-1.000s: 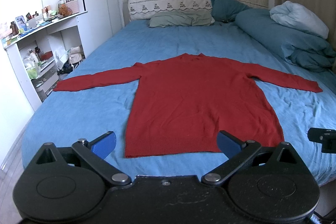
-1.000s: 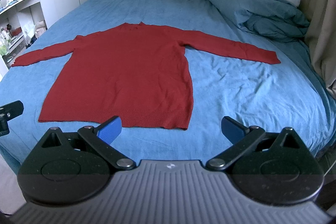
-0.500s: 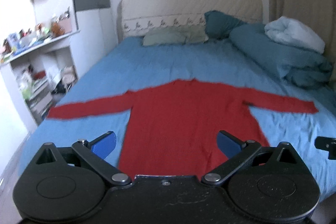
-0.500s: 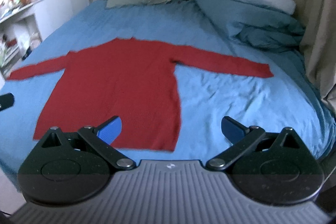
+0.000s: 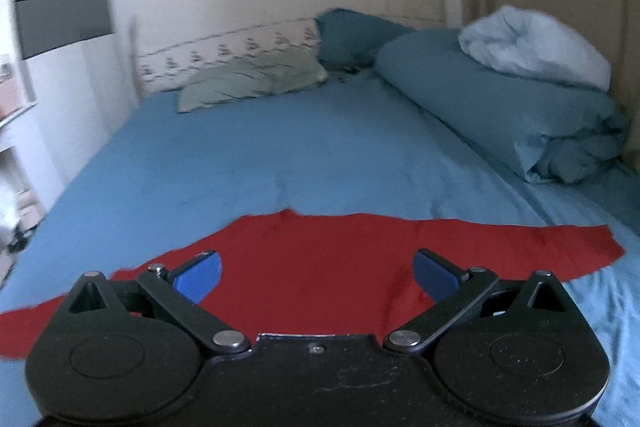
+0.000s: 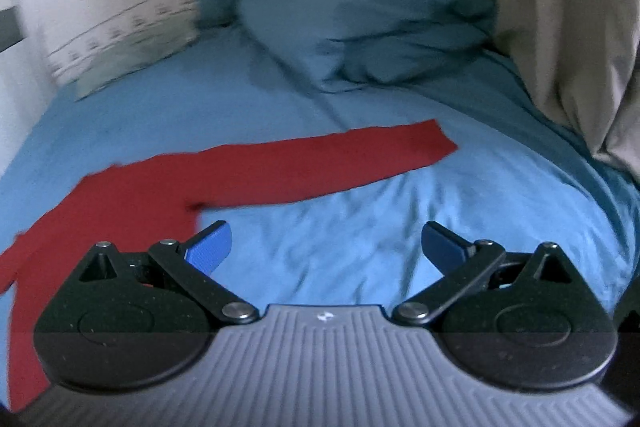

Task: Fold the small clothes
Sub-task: 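Reach the right tool to a sweater sleeve and close on it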

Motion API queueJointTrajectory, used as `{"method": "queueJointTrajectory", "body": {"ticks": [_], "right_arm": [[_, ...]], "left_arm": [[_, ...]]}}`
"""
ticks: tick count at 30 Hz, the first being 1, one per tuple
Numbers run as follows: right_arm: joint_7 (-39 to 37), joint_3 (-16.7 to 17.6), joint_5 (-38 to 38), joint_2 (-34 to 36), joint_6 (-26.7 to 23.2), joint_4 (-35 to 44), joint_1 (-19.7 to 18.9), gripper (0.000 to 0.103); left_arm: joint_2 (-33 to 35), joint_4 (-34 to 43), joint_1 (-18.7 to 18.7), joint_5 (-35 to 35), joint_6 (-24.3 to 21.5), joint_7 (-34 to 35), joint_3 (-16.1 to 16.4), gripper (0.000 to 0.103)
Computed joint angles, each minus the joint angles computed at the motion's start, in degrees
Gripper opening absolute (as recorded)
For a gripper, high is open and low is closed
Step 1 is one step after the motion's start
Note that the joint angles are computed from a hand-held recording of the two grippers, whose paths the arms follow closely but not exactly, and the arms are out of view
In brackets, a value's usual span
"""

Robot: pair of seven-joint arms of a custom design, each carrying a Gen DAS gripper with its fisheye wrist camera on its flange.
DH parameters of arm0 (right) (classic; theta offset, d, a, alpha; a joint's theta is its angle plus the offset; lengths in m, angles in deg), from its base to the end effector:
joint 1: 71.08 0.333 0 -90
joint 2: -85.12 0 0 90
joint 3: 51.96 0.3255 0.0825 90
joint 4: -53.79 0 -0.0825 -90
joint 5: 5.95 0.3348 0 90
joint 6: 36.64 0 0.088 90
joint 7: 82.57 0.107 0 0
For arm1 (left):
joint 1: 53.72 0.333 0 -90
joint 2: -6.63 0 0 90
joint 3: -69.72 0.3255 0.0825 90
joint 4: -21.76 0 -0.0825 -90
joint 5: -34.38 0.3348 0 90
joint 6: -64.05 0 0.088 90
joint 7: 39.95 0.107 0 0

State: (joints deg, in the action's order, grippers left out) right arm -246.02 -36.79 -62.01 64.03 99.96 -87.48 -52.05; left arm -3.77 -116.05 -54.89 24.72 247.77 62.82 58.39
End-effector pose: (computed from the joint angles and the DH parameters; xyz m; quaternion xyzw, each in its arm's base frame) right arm 0.3387 0.2301 0.4905 -0.4204 0.8037 -0.3246 0.2685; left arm 0.4670 -0.0933 0.5418 -0.5299 0.7057 -0.3445 0.3202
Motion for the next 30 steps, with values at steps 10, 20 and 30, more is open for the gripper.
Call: {"method": "queueJointTrajectory", "body": {"ticks": [10,20,30], "right_arm": [[17.2,-8.8,-21.1,19.2,4.1,6.2,-5.5,0.103],[23.8,-15.3,-22.9,29.0,8.4,10.6,-7.1,0.090],[26.8,-17.0,-20.0,32.2,6.1,14.6,-6.9,0.061]], "left_arm": [[27.4,22.7,-12.0,13.0,-3.6,-13.5,11.2,0.103],[42.0,40.8,-18.9,16.8,-17.5,-19.2,16.3,0.103],[48.2,51.9,-14.9,16.7,-28.9,-18.9,11.2,0.103]]}}
